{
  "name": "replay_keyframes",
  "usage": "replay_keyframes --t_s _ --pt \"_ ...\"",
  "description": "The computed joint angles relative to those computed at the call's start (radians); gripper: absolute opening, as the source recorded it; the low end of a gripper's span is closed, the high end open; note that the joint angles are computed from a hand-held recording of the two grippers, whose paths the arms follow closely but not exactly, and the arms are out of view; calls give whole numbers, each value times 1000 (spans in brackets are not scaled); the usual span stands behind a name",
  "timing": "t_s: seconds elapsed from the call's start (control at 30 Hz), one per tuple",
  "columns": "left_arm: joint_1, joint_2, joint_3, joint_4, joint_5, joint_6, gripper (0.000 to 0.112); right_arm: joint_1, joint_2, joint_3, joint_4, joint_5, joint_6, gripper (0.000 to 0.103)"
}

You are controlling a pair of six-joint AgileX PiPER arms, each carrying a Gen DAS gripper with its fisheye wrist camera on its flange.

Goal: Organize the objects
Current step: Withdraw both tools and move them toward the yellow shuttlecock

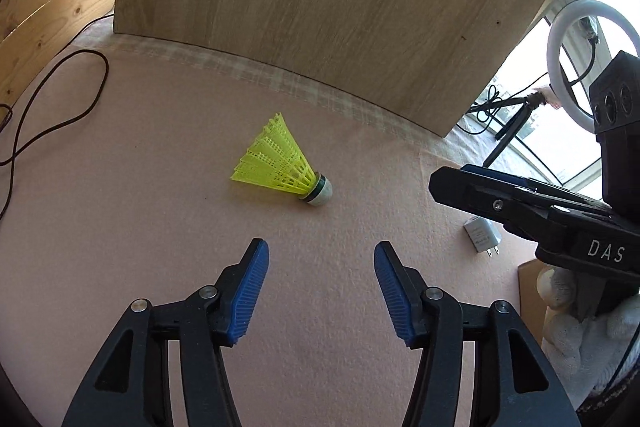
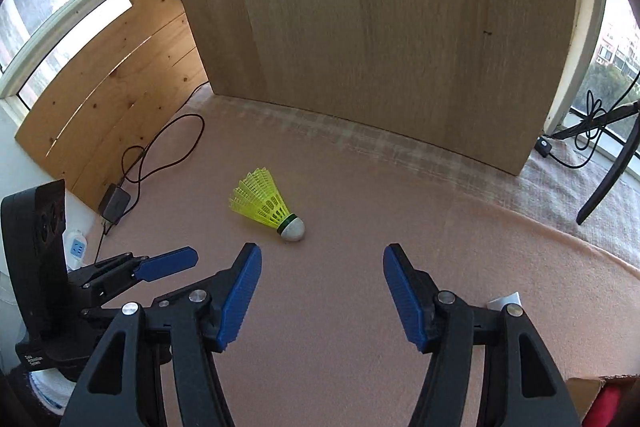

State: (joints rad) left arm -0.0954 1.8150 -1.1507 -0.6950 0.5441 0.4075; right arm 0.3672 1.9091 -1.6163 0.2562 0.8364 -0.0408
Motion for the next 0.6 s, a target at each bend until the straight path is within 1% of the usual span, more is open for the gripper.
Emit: replay_keyframes --t_s 0.07,0.13,0.27,0.33,0.4,0.6 --pt "19 36 -5 -64 -4 63 59 6 78 -75 43 31 -18 60" --pt "37 69 -16 -100 -10 94 59 14 144 -139 65 48 -26 60" --pt "64 138 -50 -178 -12 162 59 23 284 -287 104 108 -36 60" --pt "67 166 -70 -196 -14 180 58 23 353 -369 128 143 -28 60" --pt "71 192 -95 -199 -5 188 58 26 407 -439 124 160 -9 60" --pt "77 234 -138 -243 11 221 57 35 529 -629 136 247 -12 60"
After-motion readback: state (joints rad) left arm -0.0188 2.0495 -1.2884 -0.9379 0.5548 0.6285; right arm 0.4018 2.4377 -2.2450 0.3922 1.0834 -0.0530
